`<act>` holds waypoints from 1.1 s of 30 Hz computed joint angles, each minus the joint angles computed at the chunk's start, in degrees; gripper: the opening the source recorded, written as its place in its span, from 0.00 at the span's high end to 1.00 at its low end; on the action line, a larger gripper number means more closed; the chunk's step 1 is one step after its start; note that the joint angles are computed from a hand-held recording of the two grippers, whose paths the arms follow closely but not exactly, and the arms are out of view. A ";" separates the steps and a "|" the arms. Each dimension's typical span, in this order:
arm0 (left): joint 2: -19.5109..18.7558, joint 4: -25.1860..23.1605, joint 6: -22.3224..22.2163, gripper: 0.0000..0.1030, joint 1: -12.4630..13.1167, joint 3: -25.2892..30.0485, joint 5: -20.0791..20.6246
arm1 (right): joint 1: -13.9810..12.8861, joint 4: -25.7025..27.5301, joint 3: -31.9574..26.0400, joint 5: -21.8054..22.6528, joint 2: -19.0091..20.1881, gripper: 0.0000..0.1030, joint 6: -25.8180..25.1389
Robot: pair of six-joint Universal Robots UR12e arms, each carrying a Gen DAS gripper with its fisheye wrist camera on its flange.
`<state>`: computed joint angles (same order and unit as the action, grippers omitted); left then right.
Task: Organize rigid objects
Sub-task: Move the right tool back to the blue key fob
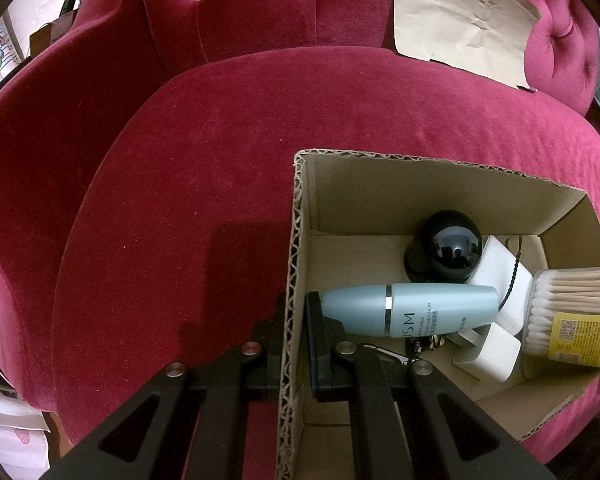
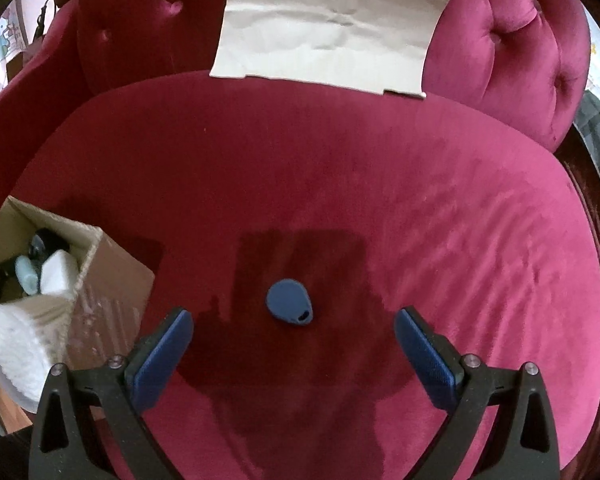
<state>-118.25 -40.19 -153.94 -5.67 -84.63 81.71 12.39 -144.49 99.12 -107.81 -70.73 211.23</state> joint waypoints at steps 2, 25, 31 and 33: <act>-0.01 0.01 0.00 0.93 0.00 0.02 0.00 | -0.16 0.00 0.33 0.35 0.06 0.00 0.01; -0.07 -0.03 0.07 0.93 -0.04 0.09 0.02 | -1.51 -0.13 -0.73 3.38 1.94 0.69 -0.02; -0.07 -0.01 0.06 0.93 -0.04 0.07 0.02 | -1.41 -0.69 -0.77 3.22 1.95 0.71 0.16; -0.09 0.00 0.08 0.93 -0.03 0.09 0.02 | -1.18 -0.99 -0.57 3.14 1.81 0.72 0.10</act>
<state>-118.34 -40.19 -153.86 -5.70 -84.54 81.73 11.21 -145.47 98.55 -104.68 -68.92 211.33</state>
